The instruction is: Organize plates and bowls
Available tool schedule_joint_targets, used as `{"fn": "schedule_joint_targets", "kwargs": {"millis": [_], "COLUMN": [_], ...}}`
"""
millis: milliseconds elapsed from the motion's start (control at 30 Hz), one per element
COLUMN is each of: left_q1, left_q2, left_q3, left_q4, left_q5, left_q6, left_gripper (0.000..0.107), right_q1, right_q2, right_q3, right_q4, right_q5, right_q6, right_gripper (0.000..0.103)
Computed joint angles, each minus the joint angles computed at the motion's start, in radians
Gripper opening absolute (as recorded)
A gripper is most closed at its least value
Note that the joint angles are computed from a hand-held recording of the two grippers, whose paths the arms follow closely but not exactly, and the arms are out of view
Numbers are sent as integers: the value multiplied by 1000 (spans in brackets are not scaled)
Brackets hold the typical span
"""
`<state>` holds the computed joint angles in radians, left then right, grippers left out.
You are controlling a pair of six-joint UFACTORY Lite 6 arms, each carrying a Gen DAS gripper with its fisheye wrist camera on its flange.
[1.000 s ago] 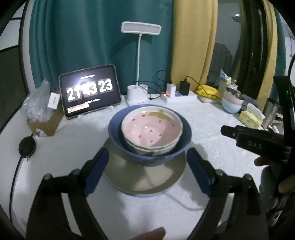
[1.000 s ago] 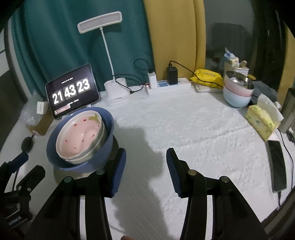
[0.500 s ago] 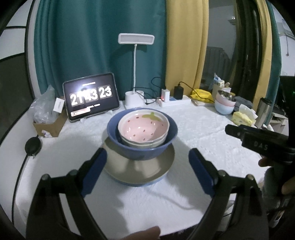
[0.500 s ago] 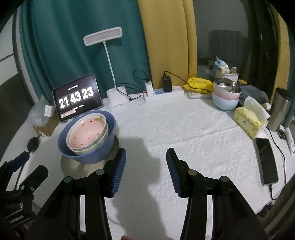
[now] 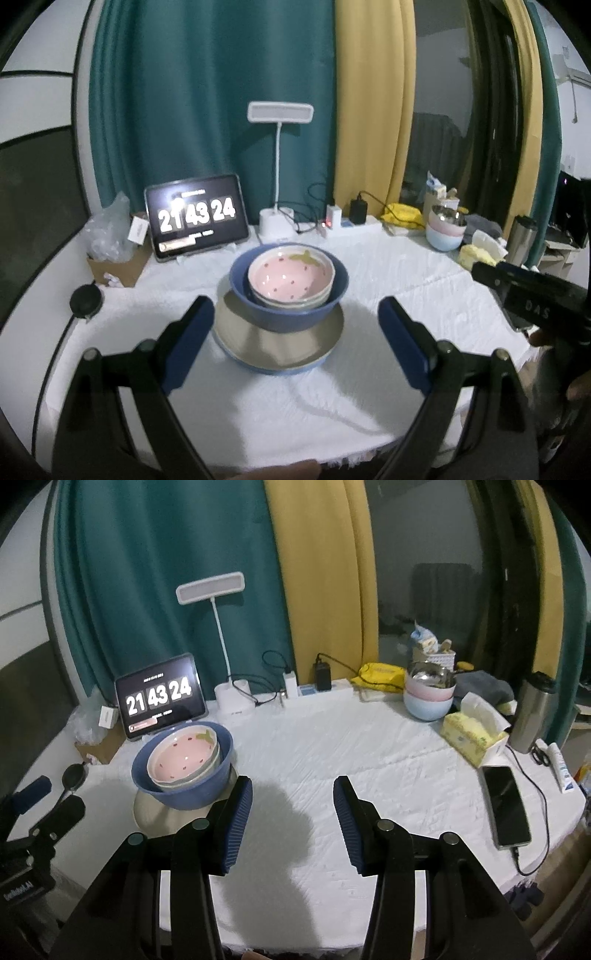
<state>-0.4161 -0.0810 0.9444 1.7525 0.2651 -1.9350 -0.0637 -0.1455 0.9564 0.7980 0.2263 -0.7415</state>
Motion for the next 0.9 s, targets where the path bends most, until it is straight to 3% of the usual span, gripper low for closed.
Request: {"fn": "schedule_joint_targets", "kwargs": {"millis": [300, 900], "left_q1": [-17, -47], "left_q2": [-70, -228], "left_q3": [15, 17], "left_q4": [-124, -207], "left_q5": [22, 95], "left_q6": [145, 260], "left_gripper": [91, 91], "right_q1": [-18, -34], "right_q2": [-85, -226], "right_q3": [-13, -7], "right_q4": [-41, -123], "right_q5": [16, 51], "right_q6": [26, 87], "right_gripper": [49, 49]}}
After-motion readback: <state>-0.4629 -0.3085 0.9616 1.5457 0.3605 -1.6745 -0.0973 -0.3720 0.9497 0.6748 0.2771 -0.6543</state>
